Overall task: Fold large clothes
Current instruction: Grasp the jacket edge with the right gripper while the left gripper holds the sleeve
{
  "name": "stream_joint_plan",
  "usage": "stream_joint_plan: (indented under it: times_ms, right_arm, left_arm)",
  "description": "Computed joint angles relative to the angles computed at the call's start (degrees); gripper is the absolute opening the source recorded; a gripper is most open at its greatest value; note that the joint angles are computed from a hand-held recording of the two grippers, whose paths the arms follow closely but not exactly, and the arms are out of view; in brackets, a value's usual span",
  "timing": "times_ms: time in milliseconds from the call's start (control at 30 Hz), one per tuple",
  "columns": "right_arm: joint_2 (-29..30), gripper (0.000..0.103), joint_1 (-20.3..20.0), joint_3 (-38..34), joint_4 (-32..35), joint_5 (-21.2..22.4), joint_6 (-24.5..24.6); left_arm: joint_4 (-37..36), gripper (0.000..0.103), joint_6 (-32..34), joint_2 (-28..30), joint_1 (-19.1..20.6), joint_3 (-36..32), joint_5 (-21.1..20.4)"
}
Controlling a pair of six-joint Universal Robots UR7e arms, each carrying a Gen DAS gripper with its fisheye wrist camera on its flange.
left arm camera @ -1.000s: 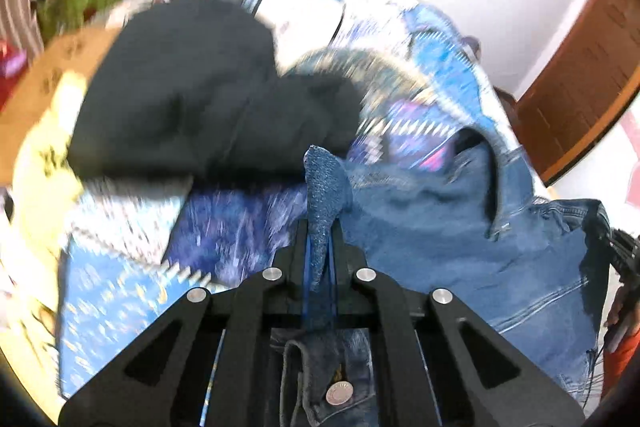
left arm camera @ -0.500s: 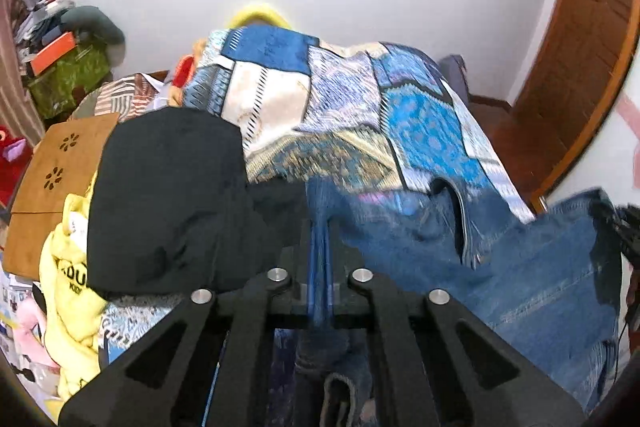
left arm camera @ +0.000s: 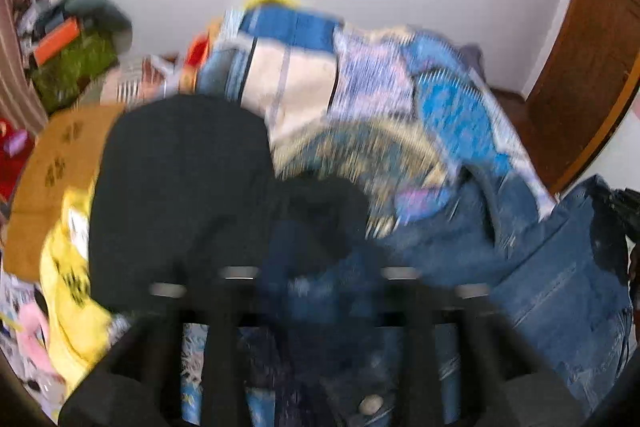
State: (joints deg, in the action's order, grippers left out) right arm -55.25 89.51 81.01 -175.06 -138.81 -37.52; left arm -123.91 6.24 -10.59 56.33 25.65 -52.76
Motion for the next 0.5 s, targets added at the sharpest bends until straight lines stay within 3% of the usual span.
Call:
stream_joint_plan:
  times_ms: [33, 133, 233, 333, 367, 433, 500]
  right_arm:
    - [0.0, 0.011, -0.4, 0.3, 0.1, -0.4, 0.1]
    - [-0.9, 0.011, -1.3, 2.1, 0.5, 0.1, 1.6]
    - [-2.0, 0.011, -2.0, 3.7, 0.8, 1.2, 2.9]
    - [-2.2, 0.011, -2.5, 4.6, 0.2, 1.9, 3.8]
    - [-2.3, 0.011, -2.6, 4.8, 0.2, 1.9, 4.3]
    - [-2.6, 0.011, -2.9, 5.1, 1.0, 2.3, 5.9]
    - [-3.4, 0.011, -3.0, 5.2, 3.3, 2.8, 8.0]
  left_arm:
    - [-0.2, 0.078, -0.5, -0.9, 0.5, 2.3, -0.2]
    - [2.9, 0.078, -3.6, -2.8, 2.0, 6.1, -0.6]
    - [7.6, 0.078, -10.3, -3.4, 4.3, 6.5, -6.4]
    - [17.4, 0.078, -22.6, 1.0, 7.4, -2.2, -13.9]
    - [19.1, 0.076, -25.8, 2.4, 8.3, -4.7, -16.9]
    - [15.8, 0.069, -28.6, 2.4, 9.0, -3.8, -20.9]
    - [11.3, 0.055, -27.6, 1.3, 8.0, -0.9, -17.9]
